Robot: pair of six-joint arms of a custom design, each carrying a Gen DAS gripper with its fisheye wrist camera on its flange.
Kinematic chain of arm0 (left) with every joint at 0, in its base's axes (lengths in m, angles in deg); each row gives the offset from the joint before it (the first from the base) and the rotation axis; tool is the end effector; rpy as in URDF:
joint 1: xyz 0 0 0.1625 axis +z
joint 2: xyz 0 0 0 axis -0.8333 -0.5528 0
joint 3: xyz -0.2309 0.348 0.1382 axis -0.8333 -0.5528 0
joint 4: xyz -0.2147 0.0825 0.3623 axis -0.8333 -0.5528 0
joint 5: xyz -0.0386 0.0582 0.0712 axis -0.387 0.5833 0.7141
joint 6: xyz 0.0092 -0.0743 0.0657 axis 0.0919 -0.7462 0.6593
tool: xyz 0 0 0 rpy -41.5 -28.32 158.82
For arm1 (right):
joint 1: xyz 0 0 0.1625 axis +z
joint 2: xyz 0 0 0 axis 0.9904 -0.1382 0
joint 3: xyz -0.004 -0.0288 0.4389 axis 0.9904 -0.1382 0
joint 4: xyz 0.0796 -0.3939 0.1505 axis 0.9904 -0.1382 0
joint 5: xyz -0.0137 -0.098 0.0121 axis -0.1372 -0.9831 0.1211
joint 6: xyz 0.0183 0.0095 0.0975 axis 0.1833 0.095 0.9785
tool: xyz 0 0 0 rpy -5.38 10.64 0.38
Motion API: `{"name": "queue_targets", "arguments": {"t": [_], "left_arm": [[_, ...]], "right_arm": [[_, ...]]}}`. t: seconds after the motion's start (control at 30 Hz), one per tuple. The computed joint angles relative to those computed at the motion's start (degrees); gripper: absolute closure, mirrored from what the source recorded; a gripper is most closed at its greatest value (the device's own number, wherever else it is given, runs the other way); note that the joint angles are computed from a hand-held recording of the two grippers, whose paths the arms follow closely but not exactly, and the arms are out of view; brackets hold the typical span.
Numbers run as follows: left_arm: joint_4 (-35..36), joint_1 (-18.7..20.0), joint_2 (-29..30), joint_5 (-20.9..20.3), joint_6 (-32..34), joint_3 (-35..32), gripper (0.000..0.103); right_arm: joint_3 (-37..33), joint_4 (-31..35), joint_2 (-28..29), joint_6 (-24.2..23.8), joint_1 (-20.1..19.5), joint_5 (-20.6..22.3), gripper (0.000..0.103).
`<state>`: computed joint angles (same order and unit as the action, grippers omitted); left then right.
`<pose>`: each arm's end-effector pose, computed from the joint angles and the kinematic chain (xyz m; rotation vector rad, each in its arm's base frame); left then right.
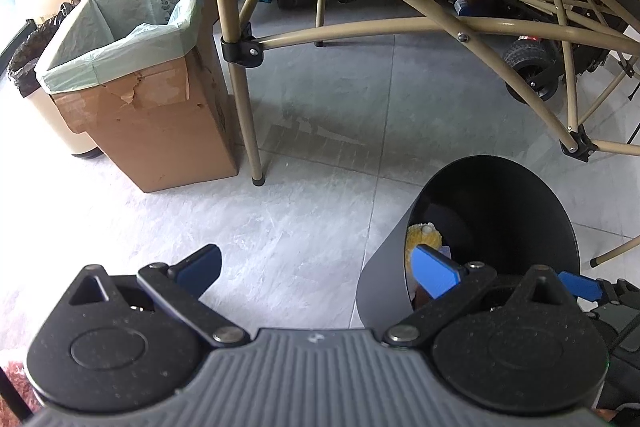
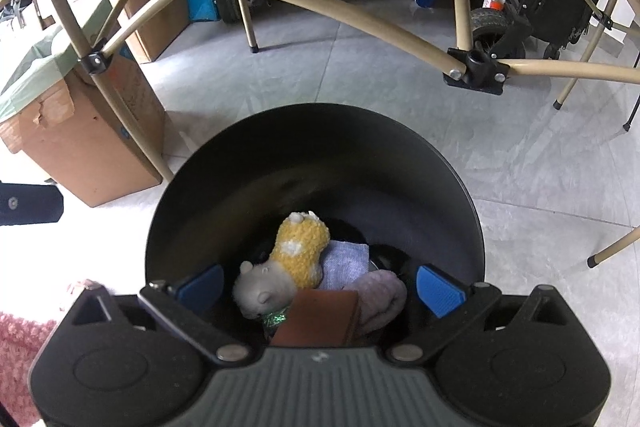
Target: Organize soft objects
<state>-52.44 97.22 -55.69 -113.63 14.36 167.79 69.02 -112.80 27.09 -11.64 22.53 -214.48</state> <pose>-0.2188 -0.4607 0.1849 0.2535 2.3449 -0.5316 0.1763 -0.4242 0.1216 0.1463 -2.3585 0.5928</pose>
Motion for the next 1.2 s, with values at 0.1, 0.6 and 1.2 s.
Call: {"name": "queue_targets", "arguments": {"t": [0.1,0.6,1.2], "left_arm": [[-0.2,0.4,0.2,-0.3,-0.3,0.0,0.0],[-10.9,-5.3,-2.3,1.1,5.1,3.8,0.0],[-5.7,-30.8,-24.5,10.7,2.3,14.3,0.0]], "right_arm": [[0.1,0.3,-0.3,-0.4,0.1,0.2,0.0],[5.0,-3.5,-8.7,-2.6,6.4,-0.9,0.0],[11.8,-0.5,-27.3,2.9,34.2,-14.5,0.0]]}}
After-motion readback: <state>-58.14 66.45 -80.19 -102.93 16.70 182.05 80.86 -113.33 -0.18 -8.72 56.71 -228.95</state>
